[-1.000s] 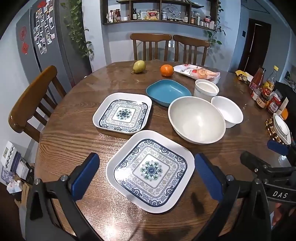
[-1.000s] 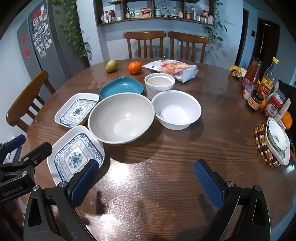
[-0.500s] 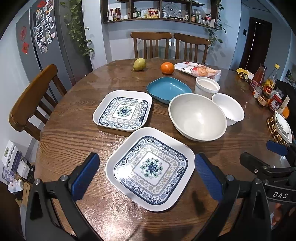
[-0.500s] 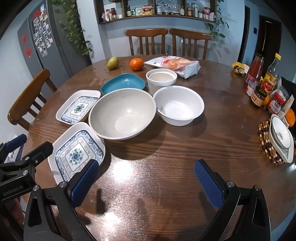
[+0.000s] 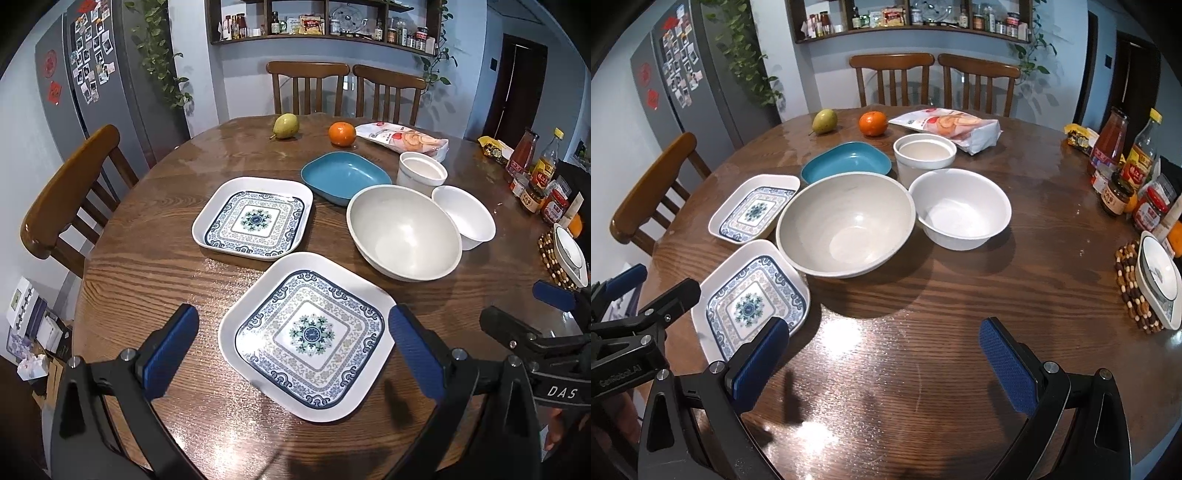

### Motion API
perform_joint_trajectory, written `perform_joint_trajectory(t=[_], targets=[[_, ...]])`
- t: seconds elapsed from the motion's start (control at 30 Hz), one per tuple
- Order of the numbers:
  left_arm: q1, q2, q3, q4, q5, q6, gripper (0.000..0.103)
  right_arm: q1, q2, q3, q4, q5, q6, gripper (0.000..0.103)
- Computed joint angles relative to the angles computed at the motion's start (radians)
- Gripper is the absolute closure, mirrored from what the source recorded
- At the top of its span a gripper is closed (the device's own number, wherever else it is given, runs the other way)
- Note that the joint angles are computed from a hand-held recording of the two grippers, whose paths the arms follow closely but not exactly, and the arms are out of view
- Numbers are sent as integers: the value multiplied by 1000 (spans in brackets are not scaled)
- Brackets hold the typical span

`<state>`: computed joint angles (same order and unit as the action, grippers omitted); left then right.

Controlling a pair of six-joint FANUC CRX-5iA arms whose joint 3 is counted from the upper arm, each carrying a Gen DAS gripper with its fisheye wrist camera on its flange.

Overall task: Organize plates and bowls
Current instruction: 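Move the left gripper to the rim of the blue-patterned square plate, then close the left gripper on the plate rim and lift it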

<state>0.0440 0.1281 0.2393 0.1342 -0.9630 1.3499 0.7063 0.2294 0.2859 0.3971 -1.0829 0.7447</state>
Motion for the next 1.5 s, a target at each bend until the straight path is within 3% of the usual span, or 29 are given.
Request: perform_joint_trajectory(t=[0.53, 0.7, 0.77, 0.83, 0.9, 1.0, 1.07, 1.17, 1.3, 1.5], targets=[[43, 35, 6, 9, 22, -74, 2, 7, 53, 78, -106, -24, 57, 0], [66, 78, 23, 41, 18, -170, 15, 17, 85, 114, -164, -50, 72, 0], [76, 106, 42, 59, -5, -217, 27, 22, 100, 132, -188, -61, 77, 0], [89, 129, 49, 93, -22, -272, 33, 29, 106, 133, -193, -58, 71, 1], [100, 148, 54, 126, -44, -320, 38, 31, 114, 138, -204, -61, 69, 15], [108, 176, 65, 151, -80, -372, 44, 27, 141, 172, -239, -85, 80, 29], [104, 194, 84, 134, -98, -371, 53, 26, 155, 183, -245, -89, 82, 36], [105, 223, 116, 133, -137, -365, 70, 23, 182, 214, -260, -102, 94, 55], [108, 227, 122, 131, -147, -362, 79, 24, 212, 252, -262, -110, 123, 77], [137, 199, 92, 136, -159, -333, 89, 27, 244, 300, -256, -133, 151, 82]])
